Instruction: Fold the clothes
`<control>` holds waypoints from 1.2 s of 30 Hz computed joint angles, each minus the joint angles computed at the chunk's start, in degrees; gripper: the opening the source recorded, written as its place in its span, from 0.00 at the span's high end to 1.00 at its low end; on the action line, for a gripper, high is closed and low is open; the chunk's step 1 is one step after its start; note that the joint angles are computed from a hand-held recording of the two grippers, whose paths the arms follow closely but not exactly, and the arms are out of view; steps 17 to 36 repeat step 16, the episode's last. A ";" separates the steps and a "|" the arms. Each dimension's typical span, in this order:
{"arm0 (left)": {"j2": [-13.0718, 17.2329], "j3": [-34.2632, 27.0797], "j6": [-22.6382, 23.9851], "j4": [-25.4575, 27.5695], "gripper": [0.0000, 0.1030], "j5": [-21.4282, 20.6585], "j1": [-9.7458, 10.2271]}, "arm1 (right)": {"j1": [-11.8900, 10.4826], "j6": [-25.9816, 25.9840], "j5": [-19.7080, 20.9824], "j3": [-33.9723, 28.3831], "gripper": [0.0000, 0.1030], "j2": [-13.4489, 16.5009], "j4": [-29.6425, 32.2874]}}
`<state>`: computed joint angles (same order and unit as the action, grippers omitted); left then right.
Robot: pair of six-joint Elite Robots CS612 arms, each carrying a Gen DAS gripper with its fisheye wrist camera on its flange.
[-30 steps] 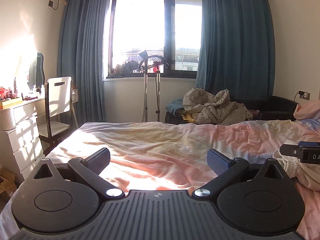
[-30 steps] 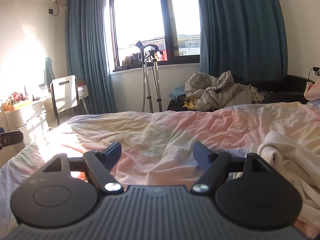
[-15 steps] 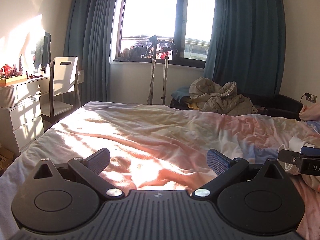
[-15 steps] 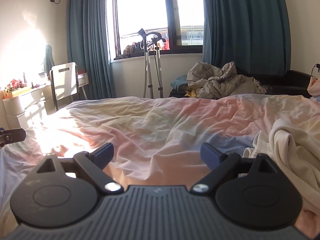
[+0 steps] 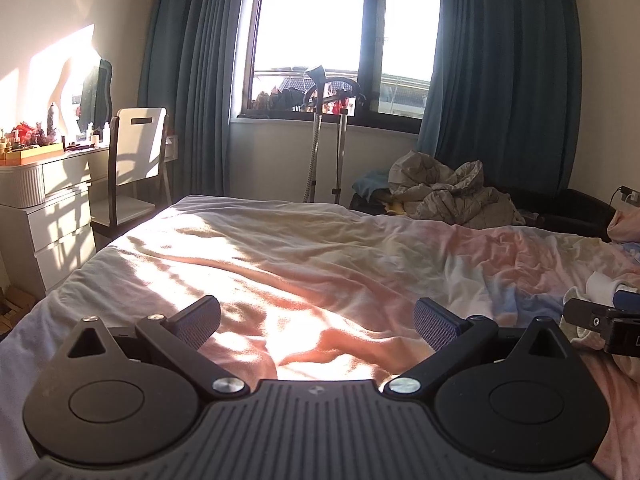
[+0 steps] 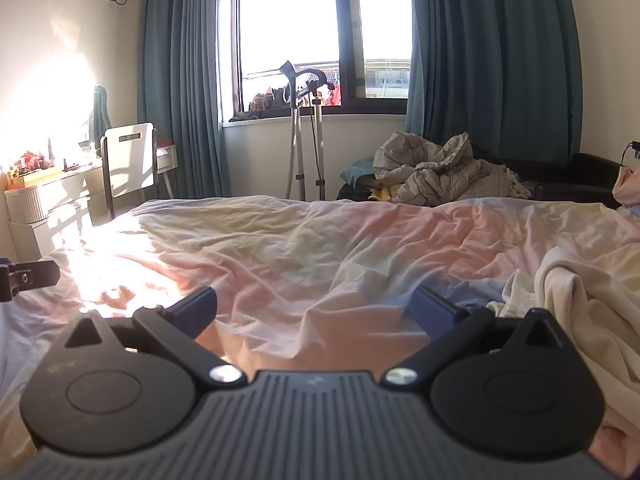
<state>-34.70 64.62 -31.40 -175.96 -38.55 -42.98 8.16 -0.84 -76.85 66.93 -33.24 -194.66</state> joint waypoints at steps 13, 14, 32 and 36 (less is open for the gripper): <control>0.01 -0.10 -0.44 0.61 0.00 1.11 -0.14 | -0.09 0.97 -0.97 0.00 0.00 -0.10 0.31; 0.01 -0.10 -0.54 0.70 0.00 1.07 -0.16 | -0.13 1.18 -0.96 0.00 0.00 -0.10 0.38; 0.08 -0.17 -0.25 0.55 0.00 1.08 -0.19 | -0.15 1.64 -1.25 0.03 0.00 -0.13 0.37; 0.08 -0.17 -0.25 0.55 0.00 1.08 -0.19 | -0.15 1.64 -1.25 0.03 0.00 -0.13 0.37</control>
